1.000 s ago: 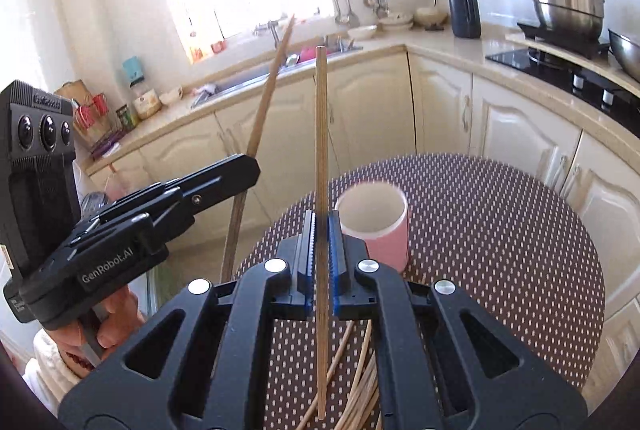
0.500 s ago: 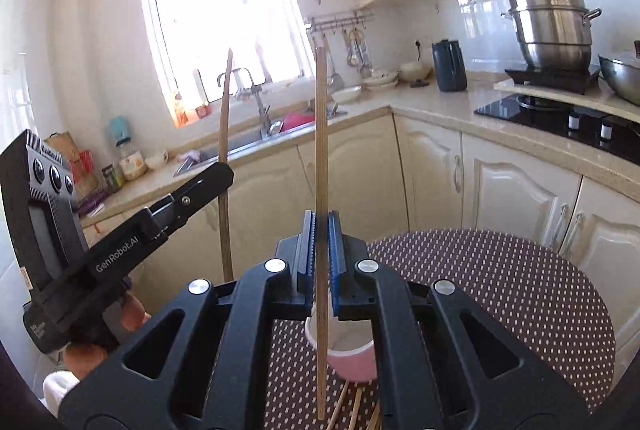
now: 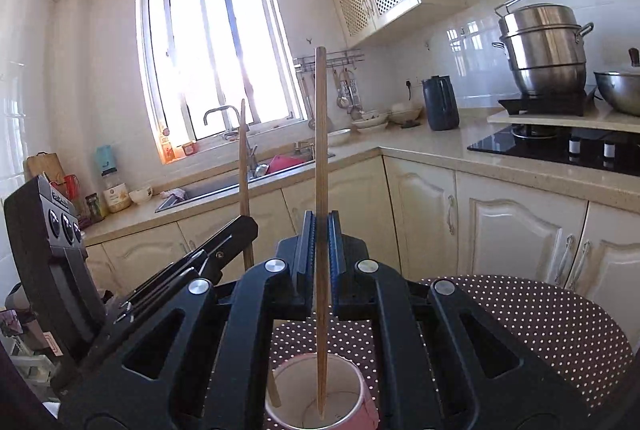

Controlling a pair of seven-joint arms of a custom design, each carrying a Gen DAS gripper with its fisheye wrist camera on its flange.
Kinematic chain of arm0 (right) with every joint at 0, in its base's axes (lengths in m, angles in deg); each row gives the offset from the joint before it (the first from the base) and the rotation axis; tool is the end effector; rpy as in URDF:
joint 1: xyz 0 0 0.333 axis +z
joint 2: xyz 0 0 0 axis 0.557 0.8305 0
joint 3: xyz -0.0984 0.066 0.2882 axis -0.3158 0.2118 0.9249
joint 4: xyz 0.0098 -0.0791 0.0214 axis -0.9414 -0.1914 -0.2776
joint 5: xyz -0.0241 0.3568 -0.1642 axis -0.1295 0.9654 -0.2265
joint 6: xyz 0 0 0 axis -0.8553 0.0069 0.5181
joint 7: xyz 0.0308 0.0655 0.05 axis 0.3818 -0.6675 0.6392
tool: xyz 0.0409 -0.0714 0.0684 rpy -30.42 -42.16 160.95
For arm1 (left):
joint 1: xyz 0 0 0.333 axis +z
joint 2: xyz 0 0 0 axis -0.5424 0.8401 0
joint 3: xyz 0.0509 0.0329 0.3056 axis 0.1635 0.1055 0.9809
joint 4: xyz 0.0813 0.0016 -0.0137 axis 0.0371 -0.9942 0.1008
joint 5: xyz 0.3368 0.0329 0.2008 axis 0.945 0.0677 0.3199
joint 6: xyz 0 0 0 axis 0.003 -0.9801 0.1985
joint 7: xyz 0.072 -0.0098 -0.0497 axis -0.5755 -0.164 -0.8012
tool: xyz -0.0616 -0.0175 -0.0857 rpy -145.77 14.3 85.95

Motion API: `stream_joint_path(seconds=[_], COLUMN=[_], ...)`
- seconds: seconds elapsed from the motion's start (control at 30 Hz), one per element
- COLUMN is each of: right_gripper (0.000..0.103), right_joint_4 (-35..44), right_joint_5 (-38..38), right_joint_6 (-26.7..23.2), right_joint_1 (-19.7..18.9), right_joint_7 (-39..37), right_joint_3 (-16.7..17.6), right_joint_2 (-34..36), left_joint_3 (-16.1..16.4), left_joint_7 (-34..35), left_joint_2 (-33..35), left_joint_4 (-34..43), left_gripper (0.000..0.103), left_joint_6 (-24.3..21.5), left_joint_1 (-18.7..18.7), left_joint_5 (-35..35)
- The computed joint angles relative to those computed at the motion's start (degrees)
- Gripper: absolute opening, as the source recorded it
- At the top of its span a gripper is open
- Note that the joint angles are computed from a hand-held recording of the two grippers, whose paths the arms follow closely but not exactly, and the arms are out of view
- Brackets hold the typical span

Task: Organize utensils
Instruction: 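Lower the chopsticks into the pink cup and open both grippers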

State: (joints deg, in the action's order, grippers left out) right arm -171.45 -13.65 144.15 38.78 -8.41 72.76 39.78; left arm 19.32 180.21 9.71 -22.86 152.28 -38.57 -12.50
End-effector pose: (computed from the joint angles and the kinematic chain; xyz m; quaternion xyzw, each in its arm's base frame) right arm 0.6342 0.2565 0.6694 -0.6207 0.4611 -0.2215 0.5942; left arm 0.6811 -0.1484 0.6423 -0.5418 0.5213 -0.5762 0.3205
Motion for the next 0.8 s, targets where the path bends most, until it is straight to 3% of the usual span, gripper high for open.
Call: stream_joint_path(seconds=[0.1,0.27,0.33,0.4,0.67,0.8], right_gripper=[0.006,0.007,0.007,0.007,0.007,0.007], right_joint_4=[-1.94,-6.86,-8.97,-10.64,-16.3,-18.34], right_joint_5=[0.07,2.48,4.53,4.56,-1.99,-6.32], right_joint_6=[-0.57,-0.44,-0.73,-1.01,-2.2,-1.86], right_joint_1=[-0.14,0.3,0.65,2.37,9.32,11.17], right_joint_7=[-0.33,-3.1,-4.81,-4.11,3.82,8.82], right_joint_3=[-0.13,-0.98,-1.51,-3.67,-12.17,-14.35], right_joint_2=[-0.76,-4.13,-5.9,-7.33,-11.14,-11.83], left_joint_3=[1.25,-3.55,-2.27,-4.5,2.41,1.78], left_joint_7=[-0.2,1.87,1.99,2.8,1.03,2.12], left_joint_2=[-0.13,-2.52,-3.72,-4.85,-9.21,-10.21], left_joint_4=[-1.16,-5.89,-7.72,-9.48,-15.04,-15.91], left_gripper=[0.006,0.005,0.006,0.006,0.006,0.006], left_joint_6=[-0.75,-0.65,-0.57,-1.31,-5.61,-8.6], left_joint_1=[-1.01,3.18,2.22,4.25,-1.1,-0.23], left_joint_5=[0.23,-0.15,-0.1,-0.67,1.21,1.15])
